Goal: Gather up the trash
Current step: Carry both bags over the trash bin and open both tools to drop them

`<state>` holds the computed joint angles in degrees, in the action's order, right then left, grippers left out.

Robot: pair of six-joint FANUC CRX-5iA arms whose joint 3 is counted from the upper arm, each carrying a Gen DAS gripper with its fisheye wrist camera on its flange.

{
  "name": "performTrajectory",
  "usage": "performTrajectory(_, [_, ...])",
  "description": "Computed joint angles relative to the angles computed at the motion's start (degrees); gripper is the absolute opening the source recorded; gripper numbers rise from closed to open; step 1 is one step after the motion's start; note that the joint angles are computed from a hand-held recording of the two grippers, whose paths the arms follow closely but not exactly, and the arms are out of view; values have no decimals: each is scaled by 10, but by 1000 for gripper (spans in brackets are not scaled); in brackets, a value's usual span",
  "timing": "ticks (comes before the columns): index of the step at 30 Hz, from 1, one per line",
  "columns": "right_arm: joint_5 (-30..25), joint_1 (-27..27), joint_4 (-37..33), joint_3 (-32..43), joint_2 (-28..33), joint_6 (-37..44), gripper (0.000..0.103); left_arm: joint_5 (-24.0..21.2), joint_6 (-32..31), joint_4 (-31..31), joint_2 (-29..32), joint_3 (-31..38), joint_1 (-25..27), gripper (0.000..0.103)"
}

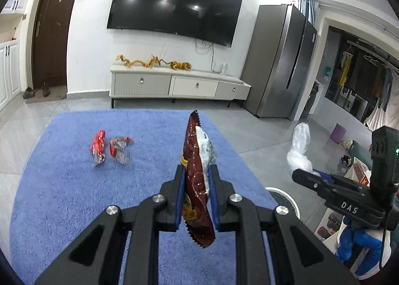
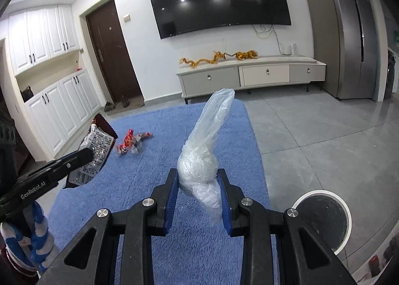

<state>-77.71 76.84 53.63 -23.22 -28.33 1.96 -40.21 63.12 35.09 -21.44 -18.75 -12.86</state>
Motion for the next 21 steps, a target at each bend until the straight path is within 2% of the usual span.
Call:
performTrajectory(6, [-48, 39, 42, -21, -30, -36, 28, -4, 20, -26, 3, 27, -33, 17])
performTrajectory(11, [-105, 67, 62, -48, -69, -74, 28, -15, 39, -55, 42, 75, -82, 17])
performTrajectory(17, [-196, 99, 60, -92, -141, -131, 28, -36, 71, -111, 116, 158, -160, 17])
performTrajectory(21, [-256, 114, 40, -115, -187, -159, 28, -62, 86, -145, 194, 228, -215, 17])
